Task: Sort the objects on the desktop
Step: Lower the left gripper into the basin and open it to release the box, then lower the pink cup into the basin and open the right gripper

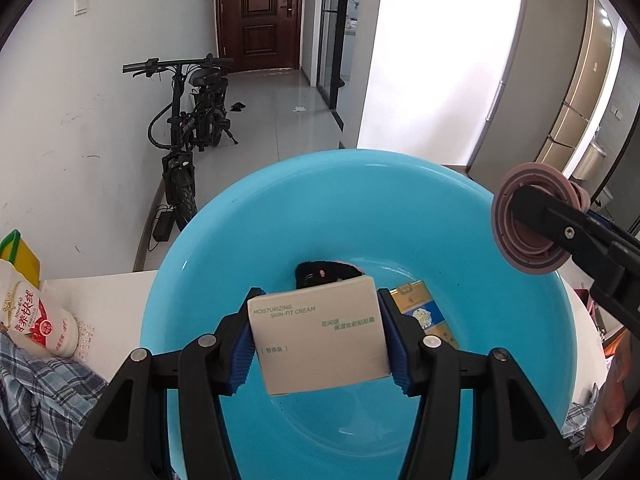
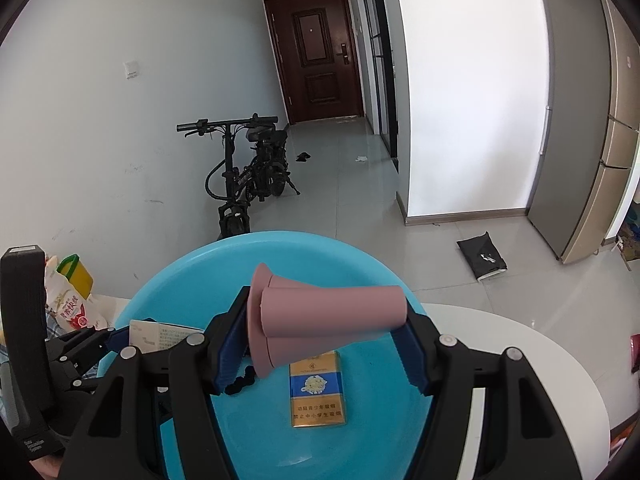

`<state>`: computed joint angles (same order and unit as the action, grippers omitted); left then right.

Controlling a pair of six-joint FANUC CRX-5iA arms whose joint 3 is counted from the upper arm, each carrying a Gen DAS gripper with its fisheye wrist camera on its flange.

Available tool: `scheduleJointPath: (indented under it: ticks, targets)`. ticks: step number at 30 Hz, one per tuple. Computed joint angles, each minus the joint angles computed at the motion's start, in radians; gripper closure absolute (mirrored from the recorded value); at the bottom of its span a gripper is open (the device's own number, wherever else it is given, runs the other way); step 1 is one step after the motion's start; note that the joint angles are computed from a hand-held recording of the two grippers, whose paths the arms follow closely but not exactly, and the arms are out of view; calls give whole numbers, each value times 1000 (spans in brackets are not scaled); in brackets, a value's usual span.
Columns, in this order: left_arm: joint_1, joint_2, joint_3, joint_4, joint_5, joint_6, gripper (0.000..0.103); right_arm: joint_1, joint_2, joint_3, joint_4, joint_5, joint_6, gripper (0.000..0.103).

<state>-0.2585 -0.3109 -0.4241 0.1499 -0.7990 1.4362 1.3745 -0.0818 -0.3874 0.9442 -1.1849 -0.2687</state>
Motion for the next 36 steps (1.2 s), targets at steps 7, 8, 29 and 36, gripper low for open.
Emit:
scheduleJointPath:
  ticks: [7, 8, 29, 36]
  targets:
    - [-14, 0, 0, -13, -3, 28, 46, -16, 9, 4, -25, 27, 6, 39]
    - [-11, 1, -1, -11, -4, 24, 46, -17, 11, 6, -29, 28, 11, 39]
    - [-26, 24, 34, -74, -30, 59, 19, -17, 14, 7, -33, 25, 17, 39]
    - [-64, 38, 64, -151, -53, 101, 19, -18, 18, 11, -39, 28, 27, 39]
